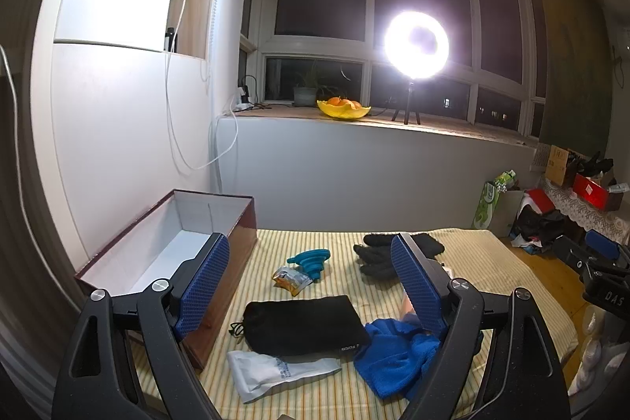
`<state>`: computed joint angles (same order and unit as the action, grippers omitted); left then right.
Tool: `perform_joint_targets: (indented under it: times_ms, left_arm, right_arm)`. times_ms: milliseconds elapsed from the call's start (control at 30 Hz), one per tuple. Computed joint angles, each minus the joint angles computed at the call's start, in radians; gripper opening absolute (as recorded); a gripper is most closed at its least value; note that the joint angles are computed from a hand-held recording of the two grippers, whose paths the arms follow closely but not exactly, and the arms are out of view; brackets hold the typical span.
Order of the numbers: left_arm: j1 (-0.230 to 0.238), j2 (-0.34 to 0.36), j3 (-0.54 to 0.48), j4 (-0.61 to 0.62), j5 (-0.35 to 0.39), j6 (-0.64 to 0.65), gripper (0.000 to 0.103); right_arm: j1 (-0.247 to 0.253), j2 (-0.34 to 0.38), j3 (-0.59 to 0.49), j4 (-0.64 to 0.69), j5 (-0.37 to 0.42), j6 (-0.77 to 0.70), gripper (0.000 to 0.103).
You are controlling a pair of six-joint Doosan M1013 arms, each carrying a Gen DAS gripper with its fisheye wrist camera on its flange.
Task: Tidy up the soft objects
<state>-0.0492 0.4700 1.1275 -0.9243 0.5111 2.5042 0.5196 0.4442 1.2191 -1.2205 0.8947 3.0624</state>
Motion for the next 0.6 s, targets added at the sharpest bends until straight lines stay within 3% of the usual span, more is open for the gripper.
perform_joint_targets:
  times_ms: [600]
  left_arm:
    - [-0.002, 0.001, -0.002, 0.003, -0.003, -0.008, 0.085]
  right_arm:
    - [0.001, 0.002, -0.009, 0.016, -0.007, -0.012, 0.102]
